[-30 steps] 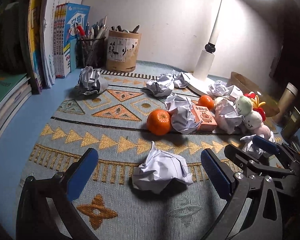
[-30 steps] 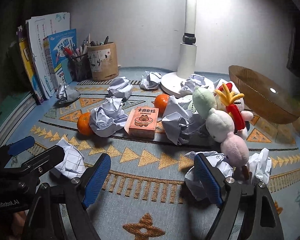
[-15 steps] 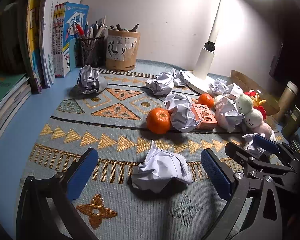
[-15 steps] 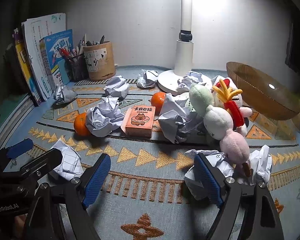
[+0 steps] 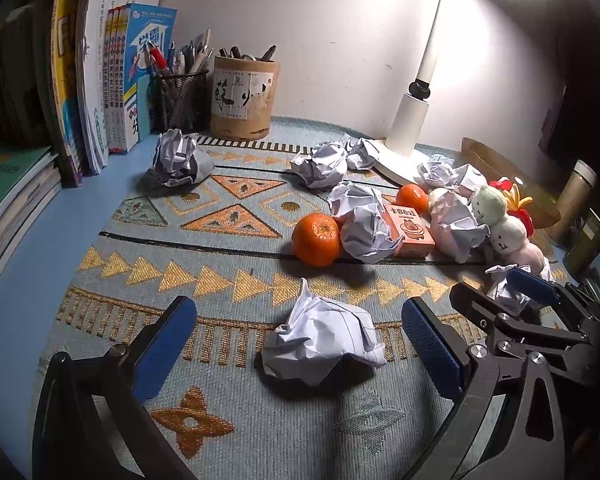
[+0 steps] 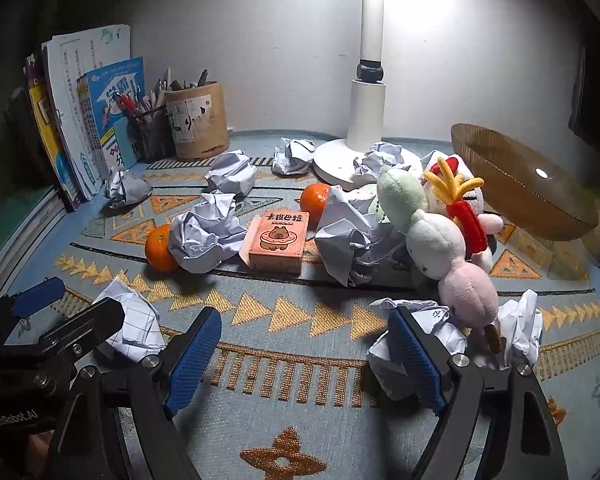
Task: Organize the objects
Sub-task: 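Move both tools toward the crumpled paper balls on the rug, then grasp a paper ball with the left tool while the right tool grasps another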
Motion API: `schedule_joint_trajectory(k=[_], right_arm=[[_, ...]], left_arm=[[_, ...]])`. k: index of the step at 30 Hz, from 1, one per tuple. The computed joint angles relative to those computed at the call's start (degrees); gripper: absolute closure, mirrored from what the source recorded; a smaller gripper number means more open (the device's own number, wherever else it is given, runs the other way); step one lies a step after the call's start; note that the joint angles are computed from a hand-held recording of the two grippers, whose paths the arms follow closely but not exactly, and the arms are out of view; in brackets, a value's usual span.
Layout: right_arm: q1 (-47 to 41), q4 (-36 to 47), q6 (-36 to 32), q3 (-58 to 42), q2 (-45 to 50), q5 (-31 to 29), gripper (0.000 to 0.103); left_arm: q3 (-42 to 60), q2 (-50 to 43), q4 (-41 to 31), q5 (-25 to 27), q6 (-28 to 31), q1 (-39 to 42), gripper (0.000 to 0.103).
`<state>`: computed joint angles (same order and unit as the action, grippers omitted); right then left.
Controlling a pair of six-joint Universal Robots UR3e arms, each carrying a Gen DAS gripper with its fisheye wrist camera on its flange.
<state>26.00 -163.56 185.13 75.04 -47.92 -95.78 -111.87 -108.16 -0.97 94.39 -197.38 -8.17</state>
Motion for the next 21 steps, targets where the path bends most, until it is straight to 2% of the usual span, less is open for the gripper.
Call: schedule_joint_trajectory(k=[6,8,10,12,16,18,21], right_arm=[[0.3,-0.7,-0.2,0.0,0.1,-0.6,0.019],[1.6,-2.7,-0.6,0.2,0.3,-3.8,0.019],[2.6,-4.6,-2.5,0.5,0.2,-3.9,0.019],[3.4,-3.7,-3.1,-0.2,0.1,-1.7,0.018],[4.7,2.5,-3.0,-5.5,1.7,5.4,0.018],[5.3,5.7,-3.5,-9.5,3.9,7.5,0.018],[5.6,13.2,-2.6,-17.6,7.9,10.4,0.018]], left_arm=[[-0.4,0.1,0.5,-0.4,-0.2,0.3,0.001],[-1.7,1.1,1.2,-0.5,-1.9,1.2,0.001],[-4.2,3.5,1.7,-4.2,-3.5,4.5,0.001],[-5.5,6.1,0.4,-6.6,-4.2,7.7,0.001],[-1.6,7.9,-5.9,-3.5,0.6,11.3,0.001],[1.7,6.4,-7.9,-4.1,3.4,14.0,0.001],[11.3,0.3,-14.7,-5.5,6.9,17.3,0.001]])
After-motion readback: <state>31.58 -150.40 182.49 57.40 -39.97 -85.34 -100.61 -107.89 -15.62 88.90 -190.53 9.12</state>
